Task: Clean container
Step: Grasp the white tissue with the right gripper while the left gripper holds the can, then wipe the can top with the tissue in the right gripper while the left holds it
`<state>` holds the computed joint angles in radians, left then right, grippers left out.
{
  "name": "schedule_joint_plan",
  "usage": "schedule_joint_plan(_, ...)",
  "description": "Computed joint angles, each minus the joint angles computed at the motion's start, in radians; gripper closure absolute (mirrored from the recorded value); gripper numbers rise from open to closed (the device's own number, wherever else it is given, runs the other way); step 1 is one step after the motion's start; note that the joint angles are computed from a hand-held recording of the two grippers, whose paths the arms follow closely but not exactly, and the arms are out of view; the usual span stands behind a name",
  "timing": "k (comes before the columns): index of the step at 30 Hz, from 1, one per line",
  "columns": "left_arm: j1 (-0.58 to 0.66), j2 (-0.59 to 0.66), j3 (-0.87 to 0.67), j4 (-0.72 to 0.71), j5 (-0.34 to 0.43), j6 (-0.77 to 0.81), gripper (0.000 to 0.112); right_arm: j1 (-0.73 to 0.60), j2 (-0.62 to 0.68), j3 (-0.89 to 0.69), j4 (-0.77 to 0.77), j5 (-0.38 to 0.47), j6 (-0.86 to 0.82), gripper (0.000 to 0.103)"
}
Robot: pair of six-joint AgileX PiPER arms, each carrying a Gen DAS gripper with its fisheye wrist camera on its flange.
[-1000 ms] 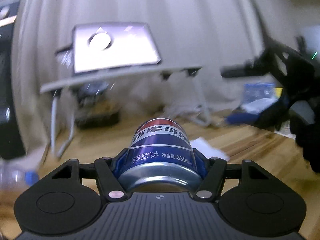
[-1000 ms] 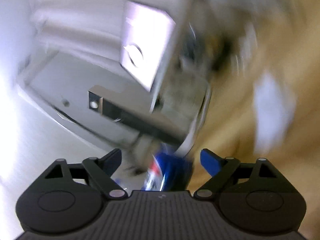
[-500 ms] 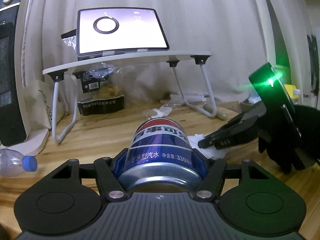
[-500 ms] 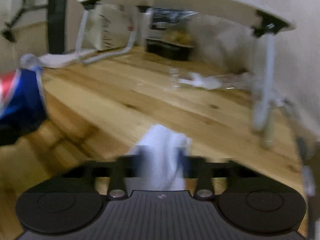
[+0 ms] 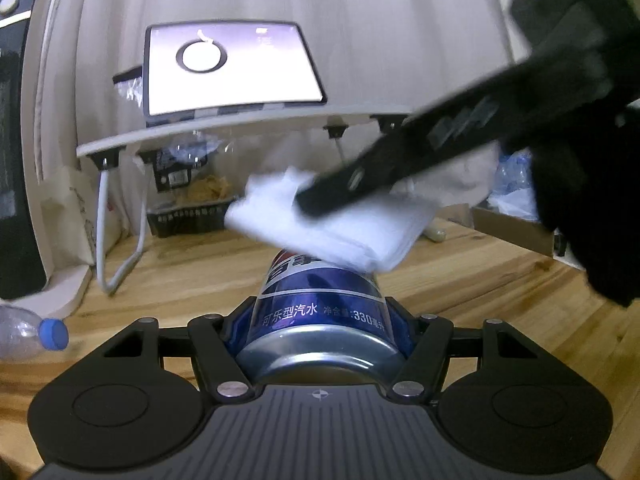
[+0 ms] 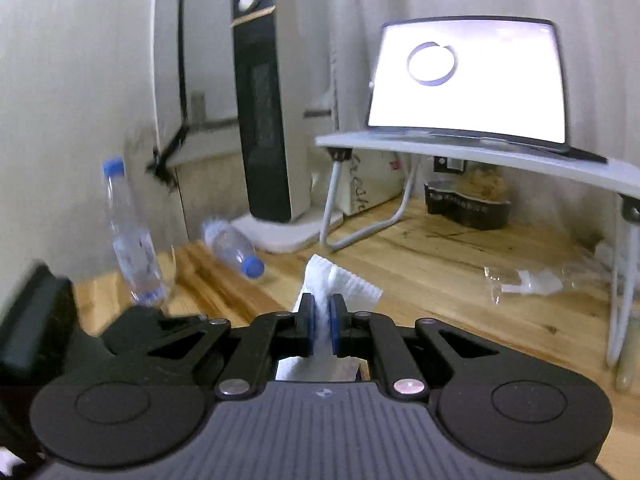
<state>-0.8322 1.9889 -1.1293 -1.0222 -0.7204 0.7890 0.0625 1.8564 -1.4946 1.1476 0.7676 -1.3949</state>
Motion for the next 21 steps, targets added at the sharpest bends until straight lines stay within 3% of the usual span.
schedule_joint_plan(2, -0.001, 0.0, 0.0, 0.001, -0.003, -0.001, 0.045, 0.01, 0.002, 0.007, 0.0, 0.005, 0.002, 0.091)
schedule_joint_plan(7, 0.0, 0.001, -0.005, 0.005, 0.004, 0.007, 0.045, 0.022, -0.032, 0.038, -0.011, 0.173, -0.007, 0.091)
schedule_joint_plan(9, -0.001, 0.001, -0.005, 0.008, 0.005, 0.007, 0.045, 0.05, -0.065, 0.081, -0.014, 0.125, -0.053, 0.091)
schedule_joint_plan(15, -0.018, 0.009, -0.011, 0.001, -0.011, 0.049, 0.045, 0.098, -0.027, 0.069, -0.003, -0.184, -0.13, 0.09)
schedule_joint_plan(19, -0.012, 0.006, -0.013, -0.006, 0.001, 0.044, 0.045, 0.078, -0.031, 0.09, 0.038, -0.158, -0.169, 0.089)
schedule_joint_plan(21, -0.012, 0.006, -0.013, -0.004, 0.005, 0.047, 0.045, 0.059, -0.058, 0.119, 0.047, -0.066, -0.183, 0.089)
